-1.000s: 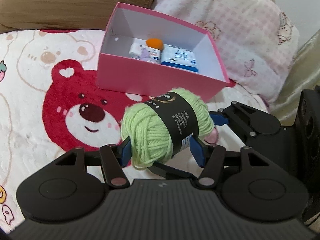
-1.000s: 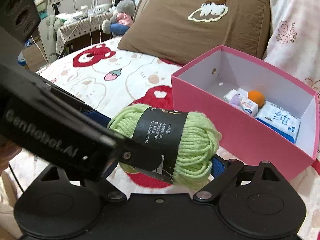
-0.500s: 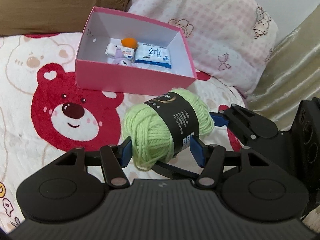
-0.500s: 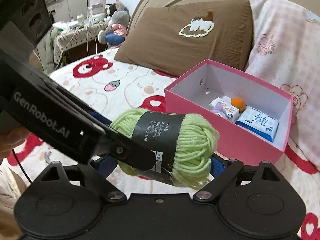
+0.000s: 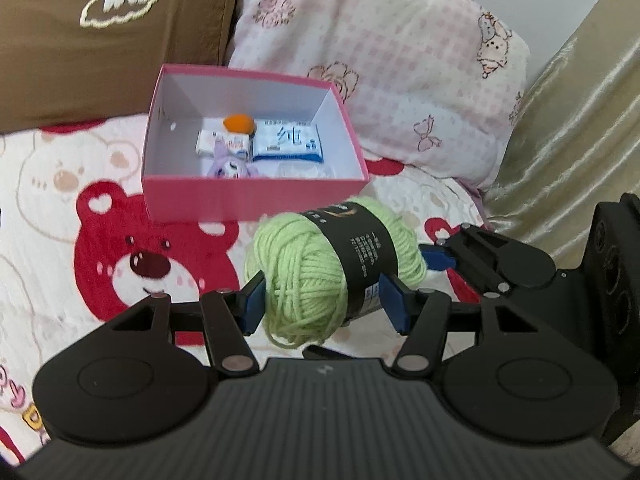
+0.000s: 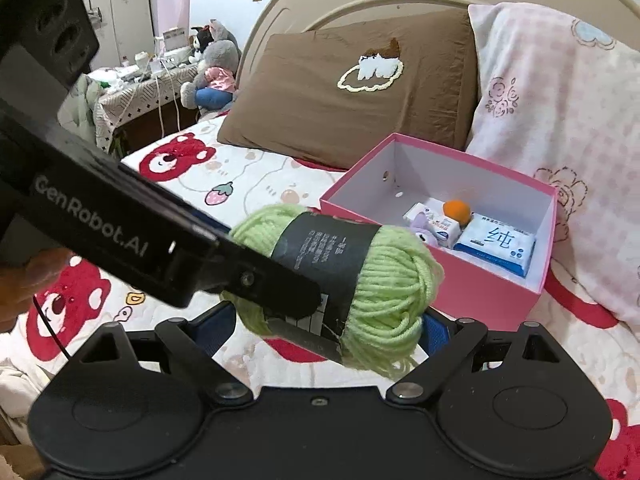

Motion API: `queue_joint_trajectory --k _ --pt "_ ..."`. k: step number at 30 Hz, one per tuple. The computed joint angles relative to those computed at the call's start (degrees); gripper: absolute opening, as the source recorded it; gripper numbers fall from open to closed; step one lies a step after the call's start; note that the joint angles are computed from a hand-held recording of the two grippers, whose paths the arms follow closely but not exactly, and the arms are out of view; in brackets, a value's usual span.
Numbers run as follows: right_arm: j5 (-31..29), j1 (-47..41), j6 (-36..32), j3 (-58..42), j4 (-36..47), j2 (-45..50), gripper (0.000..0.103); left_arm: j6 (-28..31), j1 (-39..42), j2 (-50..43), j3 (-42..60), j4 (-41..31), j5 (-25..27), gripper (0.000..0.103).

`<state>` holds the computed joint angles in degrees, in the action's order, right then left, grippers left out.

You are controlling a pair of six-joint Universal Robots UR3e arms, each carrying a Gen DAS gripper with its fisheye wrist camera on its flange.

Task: Organize objects
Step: 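Lift the yarn ball with the left tool and carry it over the pink box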

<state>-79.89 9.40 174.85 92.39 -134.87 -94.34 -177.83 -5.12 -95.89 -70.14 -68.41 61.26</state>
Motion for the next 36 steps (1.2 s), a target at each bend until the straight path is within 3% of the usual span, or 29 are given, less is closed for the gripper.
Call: queue_joint_trajectory --k 8,15,22,25,27,30,36 --pt "0.6 -1.8 0.9 -4.1 2.9 1.2 0.095 0.0 -0.9 -5.5 9.1 -2.5 0.1 0.057" --pt "5.3 -6.8 1.6 -5.4 4.2 1.5 0.095 -0.3 -3.9 -10.3 15.1 -0.2 3.2 0.057" --pt "10.0 -11.9 -0.7 -7.4 5.6 1.1 0.095 -4.2 -4.1 -16.1 24.5 -0.8 0.9 0.057" --pt "10.1 -13.1 -1.9 -8.4 4.1 1.4 0.094 -6.5 -4.6 -19.8 30.0 0.5 0.9 0.057" --pt "9.3 -13.6 -0.8 -8.9 1.4 2.1 0.088 -9.4 -4.5 -19.4 27.4 6.1 0.6 0.056" --pt "8.8 -13.5 0.1 -10.2 -1.5 3.2 0.088 -12.1 -4.2 -19.6 26.0 10.2 0.1 0.056" --pt "7.9 -14.0 0.0 -11.9 -6.0 6.8 0.082 -13.5 -4.6 -28.6 39.0 7.7 1.8 0.056"
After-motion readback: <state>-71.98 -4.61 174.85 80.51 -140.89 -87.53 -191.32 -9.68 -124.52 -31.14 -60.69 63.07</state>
